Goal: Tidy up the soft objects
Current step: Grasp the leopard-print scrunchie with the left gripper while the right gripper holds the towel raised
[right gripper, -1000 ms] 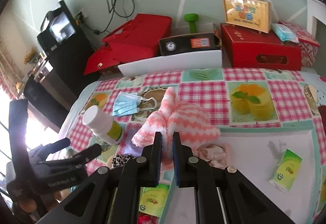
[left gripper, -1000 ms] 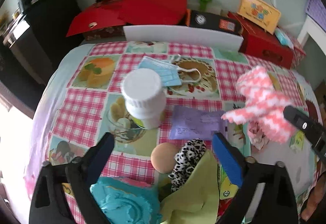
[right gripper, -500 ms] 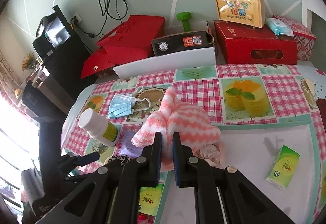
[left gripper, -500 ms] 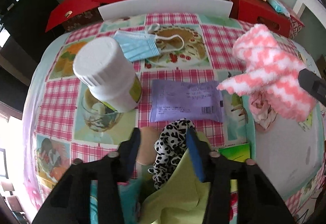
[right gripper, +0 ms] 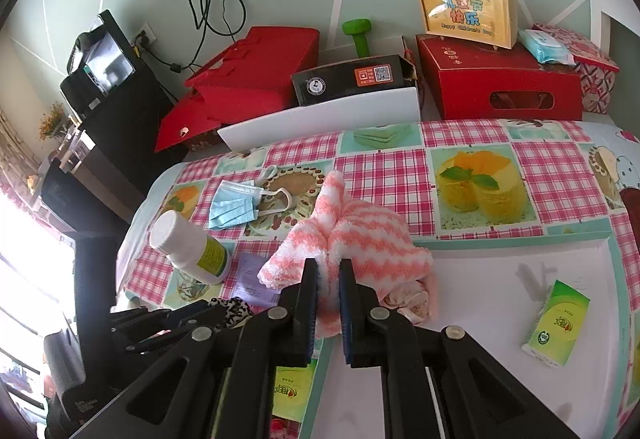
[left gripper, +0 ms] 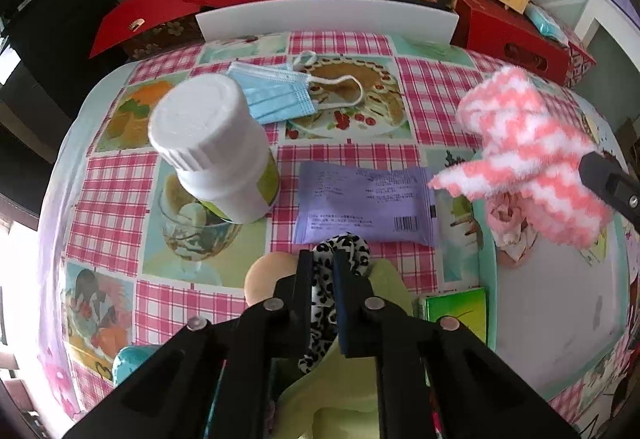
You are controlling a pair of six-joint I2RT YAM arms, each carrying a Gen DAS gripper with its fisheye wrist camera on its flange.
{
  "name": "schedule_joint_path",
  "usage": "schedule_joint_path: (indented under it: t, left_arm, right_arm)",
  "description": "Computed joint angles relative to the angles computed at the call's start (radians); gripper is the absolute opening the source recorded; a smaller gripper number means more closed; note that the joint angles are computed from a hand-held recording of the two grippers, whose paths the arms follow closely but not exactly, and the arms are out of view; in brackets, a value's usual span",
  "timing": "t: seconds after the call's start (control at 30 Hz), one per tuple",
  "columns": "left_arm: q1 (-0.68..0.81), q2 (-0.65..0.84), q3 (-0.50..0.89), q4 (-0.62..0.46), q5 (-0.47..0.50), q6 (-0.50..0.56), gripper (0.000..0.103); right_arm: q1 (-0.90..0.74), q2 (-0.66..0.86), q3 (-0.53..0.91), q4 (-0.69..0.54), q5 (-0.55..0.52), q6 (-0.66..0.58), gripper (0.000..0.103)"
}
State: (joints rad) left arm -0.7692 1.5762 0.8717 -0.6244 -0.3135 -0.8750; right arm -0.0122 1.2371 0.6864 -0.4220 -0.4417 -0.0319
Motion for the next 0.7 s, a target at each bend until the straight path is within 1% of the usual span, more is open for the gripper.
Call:
schedule_joint_path:
  t: [0.13,0.23,0.27,0.37,0.47,0.53,0.63,0.7]
  left_arm:
    - [-0.006,-0.029,-0.002,-0.011,-0.027,-0.016,0.008]
    - [-0.01,-0.042,-0.005,-0.01,-0.028,-0.023,0.007]
    - [-0.008,-0.044,-0.009,-0.004,-0.02,-0.023,0.007]
    - [0.014,-0.048,-0.033,0.044,0.046,-0.018,0.007]
    - [0.025,-0.056,-0.045,0.064,0.076,-0.032,0.007]
    - [0.03,-0.056,-0.051,0.077,0.085,-0.034,0.009]
    - [0.031,-0.029,-0.039,0.067,0.074,-0.04,0.014]
    - [0.035,-0.018,-0.035,0.062,0.073,-0.04,0.02]
  right_arm:
    - [0.0,-0.008,0.002,-0.005,-0.001,0.001,0.011]
    - [-0.001,-0.013,0.002,-0.008,-0.002,-0.001,0.011]
    - [-0.001,-0.013,0.002,-0.008,-0.002,-0.001,0.011]
    - [-0.001,-0.014,0.001,-0.008,-0.001,-0.001,0.011]
    - [-0.001,-0.014,0.0,-0.007,-0.002,0.0,0.011]
    - [-0.002,-0.014,0.001,-0.007,-0.002,0.0,0.011]
    - [-0.003,-0.015,0.0,-0.008,-0.005,-0.001,0.011]
    - [-0.003,-0.015,0.0,-0.008,-0.005,-0.001,0.011]
